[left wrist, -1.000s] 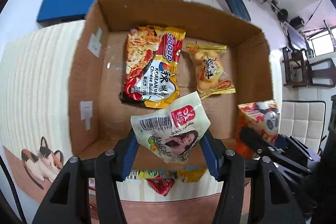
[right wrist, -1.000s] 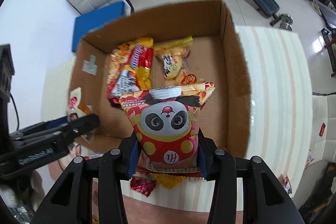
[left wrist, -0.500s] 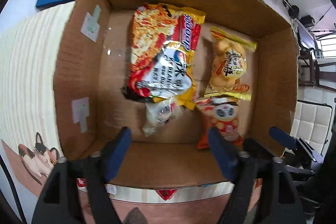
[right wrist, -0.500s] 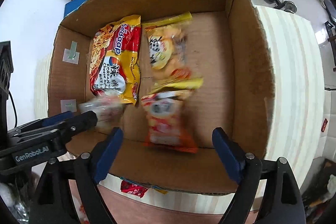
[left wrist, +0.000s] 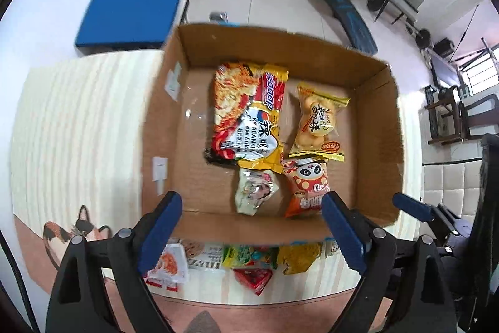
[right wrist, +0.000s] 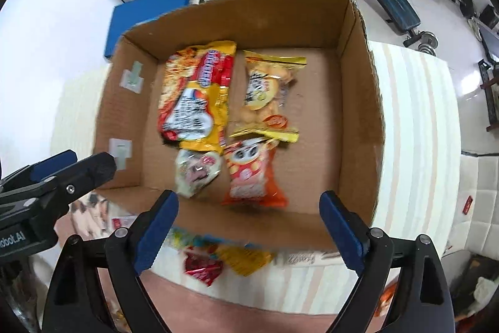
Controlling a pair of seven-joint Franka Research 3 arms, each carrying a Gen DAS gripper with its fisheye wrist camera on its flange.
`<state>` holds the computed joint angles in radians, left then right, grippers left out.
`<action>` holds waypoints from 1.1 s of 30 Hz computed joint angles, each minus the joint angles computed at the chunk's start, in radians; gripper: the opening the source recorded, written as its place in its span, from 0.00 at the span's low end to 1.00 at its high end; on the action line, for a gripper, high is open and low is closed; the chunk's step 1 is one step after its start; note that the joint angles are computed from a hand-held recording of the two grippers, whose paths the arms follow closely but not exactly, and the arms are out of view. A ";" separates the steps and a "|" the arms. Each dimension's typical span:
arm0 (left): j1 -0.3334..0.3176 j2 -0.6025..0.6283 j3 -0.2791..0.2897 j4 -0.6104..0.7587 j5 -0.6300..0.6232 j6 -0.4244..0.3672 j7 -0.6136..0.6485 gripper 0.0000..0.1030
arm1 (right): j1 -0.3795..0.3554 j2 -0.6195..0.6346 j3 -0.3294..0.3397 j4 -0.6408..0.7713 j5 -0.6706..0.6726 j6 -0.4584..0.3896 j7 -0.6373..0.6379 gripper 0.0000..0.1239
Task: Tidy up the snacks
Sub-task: 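Grasp the red sauce packet with the left tool while the right tool grasps the red triangle candy bag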
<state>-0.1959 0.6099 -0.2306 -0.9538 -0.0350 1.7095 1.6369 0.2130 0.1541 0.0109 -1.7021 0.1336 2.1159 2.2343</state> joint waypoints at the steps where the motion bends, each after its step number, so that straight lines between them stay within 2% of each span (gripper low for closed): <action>1: 0.022 -0.052 -0.002 -0.077 -0.016 0.041 0.007 0.89 | 0.006 -0.018 0.005 -0.019 0.008 0.019 0.011 0.76; 4: 0.086 -0.203 0.005 -0.291 -0.065 0.145 0.015 0.89 | 0.029 -0.056 0.024 -0.061 0.016 0.039 0.047 0.76; 8: 0.176 -0.395 0.048 -0.588 -0.124 0.214 0.051 0.89 | 0.078 -0.073 0.061 -0.094 0.022 0.032 0.122 0.76; 12: 0.244 -0.514 0.117 -0.828 -0.139 0.191 0.054 0.89 | 0.135 -0.032 0.090 -0.080 0.010 0.030 0.194 0.76; 16: 0.322 -0.546 0.187 -0.997 -0.140 0.132 0.037 0.89 | 0.177 0.036 0.103 -0.047 0.047 0.027 0.214 0.76; 19: 0.378 -0.522 0.221 -1.053 -0.168 0.087 -0.002 0.88 | 0.203 0.086 0.105 -0.009 0.059 0.011 0.219 0.76; 24: 0.429 -0.470 0.227 -1.081 -0.193 0.087 -0.060 0.88 | 0.235 0.148 0.103 0.049 0.063 -0.022 0.212 0.76; 27: 0.435 -0.435 0.214 -1.072 -0.183 0.080 -0.075 0.88 | 0.242 0.165 0.097 0.065 0.065 -0.034 0.211 0.76; 33: 0.408 -0.420 0.188 -1.085 -0.112 0.115 -0.118 0.88 | 0.247 0.169 0.089 0.056 0.068 -0.035 0.220 0.76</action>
<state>0.2121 0.1895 -0.0425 -2.0388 -0.1465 1.8243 1.5189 0.4601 0.3227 0.1003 -1.6459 0.2013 2.0813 2.4545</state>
